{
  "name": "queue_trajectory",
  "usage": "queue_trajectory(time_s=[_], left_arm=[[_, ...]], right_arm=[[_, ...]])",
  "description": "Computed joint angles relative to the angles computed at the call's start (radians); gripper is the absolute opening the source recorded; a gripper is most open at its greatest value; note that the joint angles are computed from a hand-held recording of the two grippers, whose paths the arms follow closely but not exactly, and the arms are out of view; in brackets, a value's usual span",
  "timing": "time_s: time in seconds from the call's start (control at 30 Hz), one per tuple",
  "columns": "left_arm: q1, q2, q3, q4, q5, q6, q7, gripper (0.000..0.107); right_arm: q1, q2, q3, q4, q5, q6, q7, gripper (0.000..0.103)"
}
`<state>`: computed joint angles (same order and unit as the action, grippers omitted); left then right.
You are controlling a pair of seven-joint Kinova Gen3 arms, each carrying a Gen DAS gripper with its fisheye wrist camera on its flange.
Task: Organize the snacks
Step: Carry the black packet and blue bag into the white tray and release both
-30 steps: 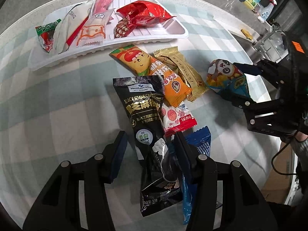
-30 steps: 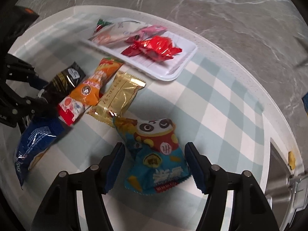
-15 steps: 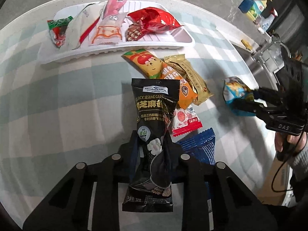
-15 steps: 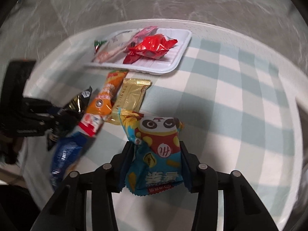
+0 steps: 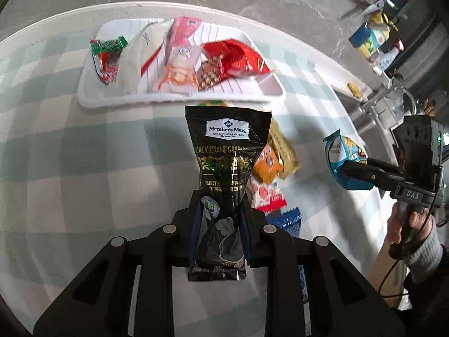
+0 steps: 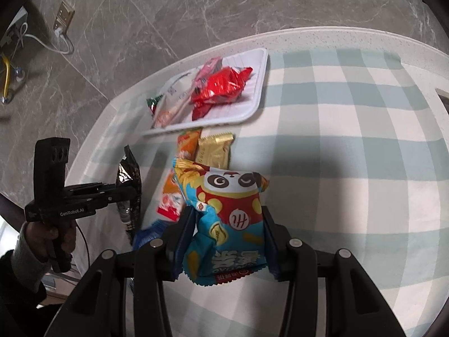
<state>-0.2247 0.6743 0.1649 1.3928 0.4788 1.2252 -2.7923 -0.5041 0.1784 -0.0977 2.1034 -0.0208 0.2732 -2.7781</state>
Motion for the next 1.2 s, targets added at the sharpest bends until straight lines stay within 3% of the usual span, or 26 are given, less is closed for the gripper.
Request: queue_trajectory(time_s=[0.33,0.6,1.2], left_arm=[[-0.012,0.045,0.017,-0.165,0.051,0.101,0.066,0.022],[0.016,0.106,0.032,-0.364,0.066,0.16,0.156,0.022],[0.206,0.328,0.047,-0.831,-0.045,0.234,0.345,0.022]], right_arm=[[0.091,0.019,-0.01,-0.046,-0.051,-0.035,0.104,0.048],[0.168,0.063,-0.016,-0.109,-0.107,-0.037,0.224,0.048],[0.363,0.254,-0.06,-0.273,-0.218,-0.014,0.488,0.048]])
